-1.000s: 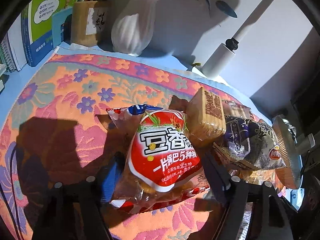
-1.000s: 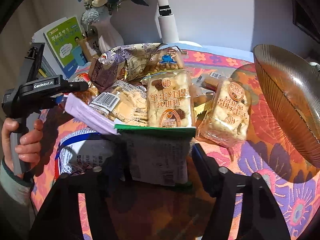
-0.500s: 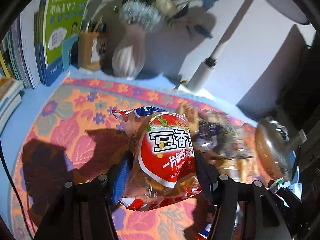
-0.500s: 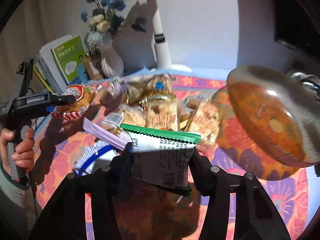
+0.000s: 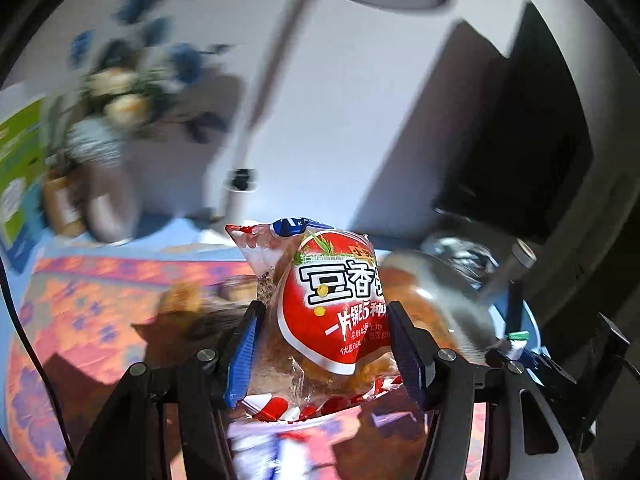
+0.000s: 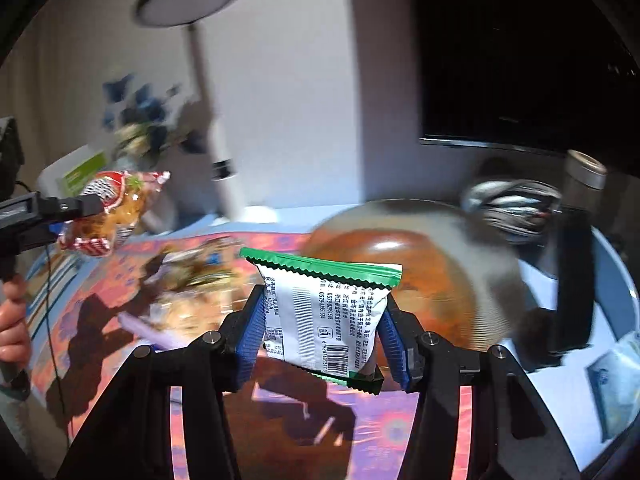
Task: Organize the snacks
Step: 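Carry both snacks to the amber glass bowl and open both tools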
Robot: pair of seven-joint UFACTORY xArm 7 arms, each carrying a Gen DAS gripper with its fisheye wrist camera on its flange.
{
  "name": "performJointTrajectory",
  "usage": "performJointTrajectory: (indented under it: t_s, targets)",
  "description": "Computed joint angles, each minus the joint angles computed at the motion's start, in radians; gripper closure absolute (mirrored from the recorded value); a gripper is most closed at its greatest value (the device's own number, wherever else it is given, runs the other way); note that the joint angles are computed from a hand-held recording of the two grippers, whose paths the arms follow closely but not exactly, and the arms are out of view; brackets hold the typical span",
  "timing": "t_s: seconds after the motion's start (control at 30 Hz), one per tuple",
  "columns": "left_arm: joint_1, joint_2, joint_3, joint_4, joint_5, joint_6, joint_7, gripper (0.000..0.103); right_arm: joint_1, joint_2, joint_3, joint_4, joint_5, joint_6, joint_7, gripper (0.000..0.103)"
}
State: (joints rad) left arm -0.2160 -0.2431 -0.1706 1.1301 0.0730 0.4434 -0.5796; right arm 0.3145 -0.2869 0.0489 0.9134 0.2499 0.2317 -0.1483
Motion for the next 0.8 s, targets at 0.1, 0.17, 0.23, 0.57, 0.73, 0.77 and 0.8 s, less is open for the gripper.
performJointTrajectory:
  t_s: [0.1, 0.17, 0.23, 0.57, 0.73, 0.77, 0.8]
  targets:
    - [-0.031, 0.130, -0.038, 0.114, 0.031, 0.013, -0.008, 0.044, -0.062, 0.021, 0.001, 0.016, -0.041, 0.020, 0.052, 0.052]
    - [-0.062, 0.209, -0.060, 0.181, 0.098, 0.017, -0.053, 0.044, -0.079, 0.050, -0.004, 0.036, -0.050, 0.034, 0.065, 0.052]
    - [-0.102, 0.279, -0.055, 0.240, 0.125, 0.023, -0.067, 0.045, -0.092, 0.079, -0.011, 0.058, -0.052, 0.056, 0.065, 0.052]
    - [-0.294, 0.572, 0.036, 0.569, 0.213, 0.124, -0.027, 0.043, -0.106, 0.124, -0.047, 0.081, 0.073, 0.087, -0.048, 0.043]
    - [-0.300, 0.519, 0.056, 0.501, 0.221, 0.098, -0.019, 0.036, -0.130, 0.081, -0.030, 0.038, 0.039, 0.042, -0.032, 0.039]
    - [-0.291, 0.489, 0.054, 0.462, 0.212, 0.088, -0.016, 0.036, -0.124, 0.076, -0.038, 0.033, 0.050, 0.037, -0.045, 0.039]
    - [-0.282, 0.465, 0.052, 0.433, 0.207, 0.083, -0.014, 0.036, -0.120, 0.071, -0.043, 0.028, 0.058, 0.036, -0.050, 0.039]
